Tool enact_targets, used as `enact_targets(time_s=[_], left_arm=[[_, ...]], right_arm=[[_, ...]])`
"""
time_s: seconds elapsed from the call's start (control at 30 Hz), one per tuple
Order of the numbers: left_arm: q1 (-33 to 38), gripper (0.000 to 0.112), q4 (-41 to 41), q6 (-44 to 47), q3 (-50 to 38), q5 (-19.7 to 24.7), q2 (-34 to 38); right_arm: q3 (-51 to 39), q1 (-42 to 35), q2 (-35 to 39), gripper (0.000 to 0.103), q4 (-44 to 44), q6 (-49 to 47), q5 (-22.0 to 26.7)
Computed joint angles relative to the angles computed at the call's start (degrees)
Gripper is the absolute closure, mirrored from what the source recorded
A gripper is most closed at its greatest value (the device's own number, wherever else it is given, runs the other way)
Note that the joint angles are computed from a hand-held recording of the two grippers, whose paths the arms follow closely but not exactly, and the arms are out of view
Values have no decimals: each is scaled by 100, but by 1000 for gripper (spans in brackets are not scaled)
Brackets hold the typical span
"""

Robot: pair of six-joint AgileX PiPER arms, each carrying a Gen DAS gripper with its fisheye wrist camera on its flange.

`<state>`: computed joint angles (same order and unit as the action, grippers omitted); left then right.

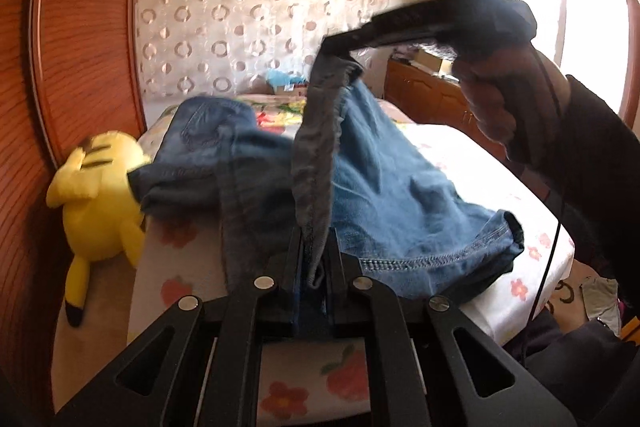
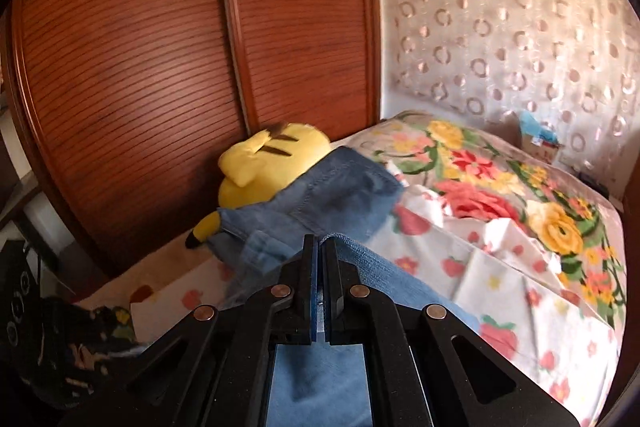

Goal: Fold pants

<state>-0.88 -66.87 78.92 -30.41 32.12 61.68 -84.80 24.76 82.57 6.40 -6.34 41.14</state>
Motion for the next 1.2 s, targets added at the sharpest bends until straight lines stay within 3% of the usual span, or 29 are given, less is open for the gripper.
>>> enact_targets(time_s=[0.07,0.23,0.33,0.43,0.53,0.57,0.67,0.8,0.97,1.13,1.2], left_arm=[[243,102,-120,227,92,124,95],[533,102,-260,523,213,162,386],[614,99,-179,516,214,134,493],[789,88,-73,466,214,189,500],[912,68,-44,477,192,207,443],[953,66,-59,492,183,239,408],[968,66,-132,461,157,209,284],[890,66,-207,465,126,259,103],[279,70,-236,462,62,-138,300],[-431,71,178,-168,-80,-1124,1007],[-339,71,-60,59,-89,-1076,1224]], right_arm=[[-187,-8,324,102,60,-130,26],[-1623,-9,1830,102,48,-209,397],[-2051,86,2214,101,-60,72,646],[-2051,4,2309,91,74,23,609],[-1795,-131,2198,67,406,-243,357],[-1577,-182,2077,59,445,-318,182],[-779,-242,1597,56,590,-570,-428],[-28,-349,964,53,684,-751,-818],[1450,-691,-66,50,792,-927,-1389],[2995,-1213,-1227,46,766,-1024,-1781],[3489,-1484,-1613,46,674,-1040,-1818]])
